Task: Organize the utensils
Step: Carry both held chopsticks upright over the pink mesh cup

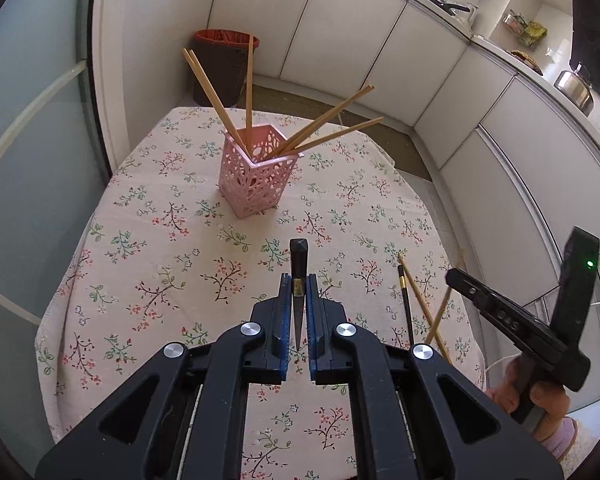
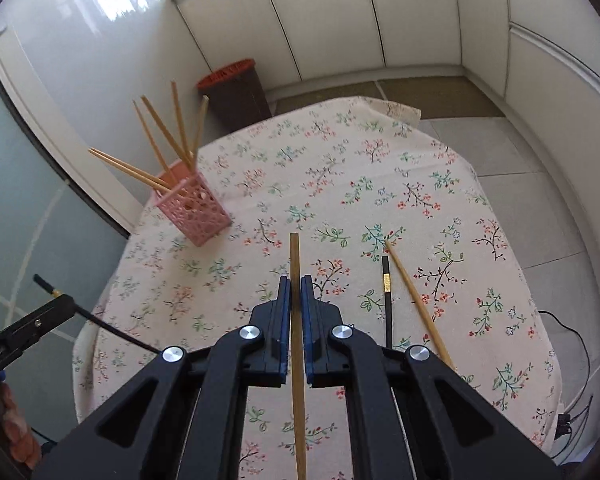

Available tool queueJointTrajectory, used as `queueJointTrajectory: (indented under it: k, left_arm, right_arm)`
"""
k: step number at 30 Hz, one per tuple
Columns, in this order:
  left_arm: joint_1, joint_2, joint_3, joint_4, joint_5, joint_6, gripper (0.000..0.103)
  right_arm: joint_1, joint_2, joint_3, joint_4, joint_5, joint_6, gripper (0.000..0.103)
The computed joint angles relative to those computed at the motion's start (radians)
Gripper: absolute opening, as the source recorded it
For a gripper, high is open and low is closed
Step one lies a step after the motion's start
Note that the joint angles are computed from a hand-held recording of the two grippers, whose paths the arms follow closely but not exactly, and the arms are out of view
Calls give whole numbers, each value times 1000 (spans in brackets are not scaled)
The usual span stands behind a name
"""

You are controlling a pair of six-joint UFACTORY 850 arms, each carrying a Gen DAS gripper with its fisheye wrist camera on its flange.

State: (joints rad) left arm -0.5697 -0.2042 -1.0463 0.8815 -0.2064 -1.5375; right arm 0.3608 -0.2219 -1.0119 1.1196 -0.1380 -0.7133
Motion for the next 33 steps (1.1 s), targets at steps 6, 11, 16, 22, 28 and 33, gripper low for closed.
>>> queueJointTrajectory:
  k: [6,11,16,22,28,33]
  left_arm:
    - [-3,34,-35,67,-78,-44,6]
    - [9,32,-125,127,-158,-43,6]
    - [23,-38,-275,186,-242,-26,6]
    - [59,-183,-451,100,-297,83,6]
    - [90,-267,-508,-58,-287,230,6]
    - [116,-293,-501,-186,-232,368,9]
  right_arm:
    - [-16,121,60,474,-9,-477,5]
    - [-41,146,46,715,-55,-717,5]
    - [-54,134,7,744,-69,-742,6]
    - [-62,91,-48,663,-80,-667,6]
    - [-62,46,-110,652,-94,-657,6]
    - [-50,30,-156,728,-108,-730,6]
